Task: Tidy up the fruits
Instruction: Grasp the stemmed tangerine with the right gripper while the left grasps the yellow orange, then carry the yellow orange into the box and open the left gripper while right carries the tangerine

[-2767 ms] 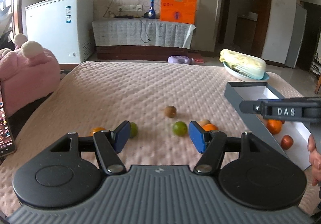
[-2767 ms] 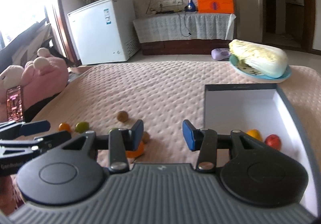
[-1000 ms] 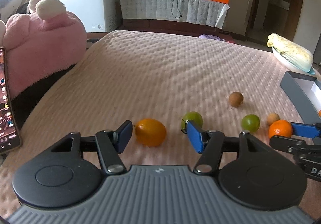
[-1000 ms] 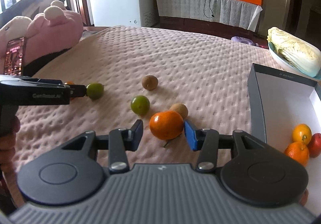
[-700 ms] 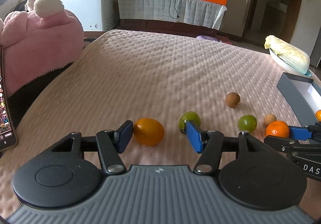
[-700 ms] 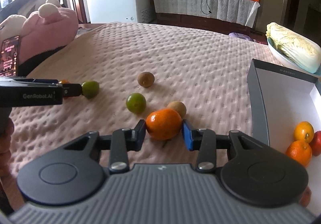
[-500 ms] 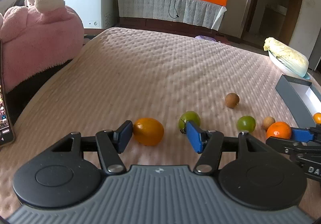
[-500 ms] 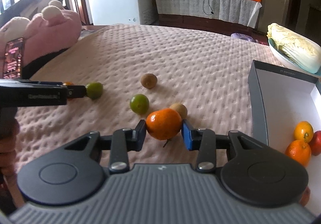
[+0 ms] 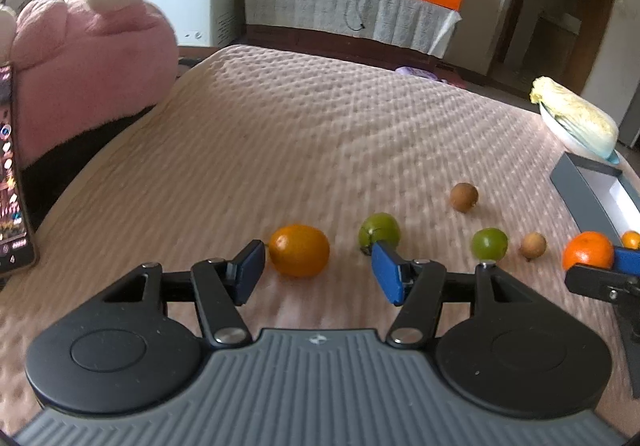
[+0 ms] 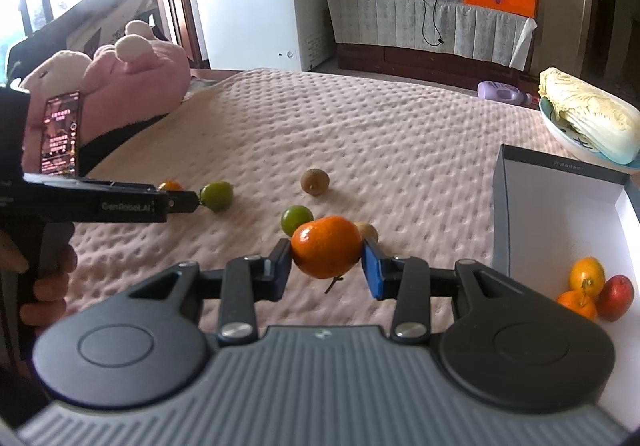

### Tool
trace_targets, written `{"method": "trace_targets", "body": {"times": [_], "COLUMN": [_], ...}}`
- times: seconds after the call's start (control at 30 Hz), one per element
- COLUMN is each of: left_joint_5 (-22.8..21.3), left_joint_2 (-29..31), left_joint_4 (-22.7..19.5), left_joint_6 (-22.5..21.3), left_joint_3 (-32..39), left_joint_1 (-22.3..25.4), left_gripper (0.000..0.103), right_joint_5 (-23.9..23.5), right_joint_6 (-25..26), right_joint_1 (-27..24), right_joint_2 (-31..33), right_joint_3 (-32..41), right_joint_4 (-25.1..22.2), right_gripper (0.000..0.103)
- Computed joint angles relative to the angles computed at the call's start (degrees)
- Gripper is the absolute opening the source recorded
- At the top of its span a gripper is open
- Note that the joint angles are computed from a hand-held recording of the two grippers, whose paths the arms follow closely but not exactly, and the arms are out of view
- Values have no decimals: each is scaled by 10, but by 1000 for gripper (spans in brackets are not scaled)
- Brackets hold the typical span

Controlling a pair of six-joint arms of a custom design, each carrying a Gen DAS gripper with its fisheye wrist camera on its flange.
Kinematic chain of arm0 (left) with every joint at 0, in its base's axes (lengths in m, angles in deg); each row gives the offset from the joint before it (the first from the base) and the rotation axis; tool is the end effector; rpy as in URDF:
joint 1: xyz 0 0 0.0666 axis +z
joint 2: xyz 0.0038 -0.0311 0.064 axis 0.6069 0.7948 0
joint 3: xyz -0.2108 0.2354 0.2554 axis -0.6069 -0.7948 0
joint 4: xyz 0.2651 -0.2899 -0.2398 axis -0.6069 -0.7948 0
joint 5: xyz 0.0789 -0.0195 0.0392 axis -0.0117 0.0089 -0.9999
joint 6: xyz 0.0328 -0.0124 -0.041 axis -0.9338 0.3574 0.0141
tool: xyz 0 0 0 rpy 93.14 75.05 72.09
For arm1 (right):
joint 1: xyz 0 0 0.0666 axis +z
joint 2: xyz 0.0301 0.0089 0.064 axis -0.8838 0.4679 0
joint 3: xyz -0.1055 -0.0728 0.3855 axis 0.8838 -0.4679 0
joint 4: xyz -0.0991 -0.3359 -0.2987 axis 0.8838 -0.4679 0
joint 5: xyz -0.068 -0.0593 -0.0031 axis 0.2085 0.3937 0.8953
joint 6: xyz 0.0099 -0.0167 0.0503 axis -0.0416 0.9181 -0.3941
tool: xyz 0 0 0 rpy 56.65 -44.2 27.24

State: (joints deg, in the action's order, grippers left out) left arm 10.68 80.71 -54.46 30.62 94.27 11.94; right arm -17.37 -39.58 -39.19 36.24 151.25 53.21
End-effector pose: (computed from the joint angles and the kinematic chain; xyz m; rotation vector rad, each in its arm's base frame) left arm 0.6674 -0.3138 0.2627 0.1394 2.3043 -0.2568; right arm 0.6101 0.2504 0.2563 -0.1139 2.2254 0.1301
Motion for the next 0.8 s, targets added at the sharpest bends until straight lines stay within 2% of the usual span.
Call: {"method": "trace_targets", "body": {"times": [0.1, 0.2, 0.33, 0.37, 0.4, 0.5, 0.8], "left_joint_5": [-3, -15, -33, -40, -47, -59, -51], "left_joint_2": [-1, 7, 15, 17, 18, 19, 16], "left_joint_4": [3, -14, -7, -4, -3, -2, 2], "left_joint_6": [9, 4, -17, -23, -29, -33, -26], "left_joint_3": [-1, 8, 12, 12, 13, 13, 10], "left_joint_1": [0, -2, -4, -6, -8, -8, -5], "left_gripper": [65, 63, 62, 61, 54, 43, 42], "right_joint_5": [-4, -8, -9, -8, -8, -8, -12], "right_joint_6": [0, -2, -3, -4, -4, -4, -9], "right_joint_1": [-1, -1, 0, 1, 1, 1, 0], "right_joint_2": [-2, -3, -4, -3, -3, -2, -6], "right_joint_3": [-2, -3, -3, -3, -2, -1, -4], "right_joint_4": [3, 6, 8, 8, 8, 5, 7], "right_gripper": [41, 41, 41, 41, 41, 41, 41]}}
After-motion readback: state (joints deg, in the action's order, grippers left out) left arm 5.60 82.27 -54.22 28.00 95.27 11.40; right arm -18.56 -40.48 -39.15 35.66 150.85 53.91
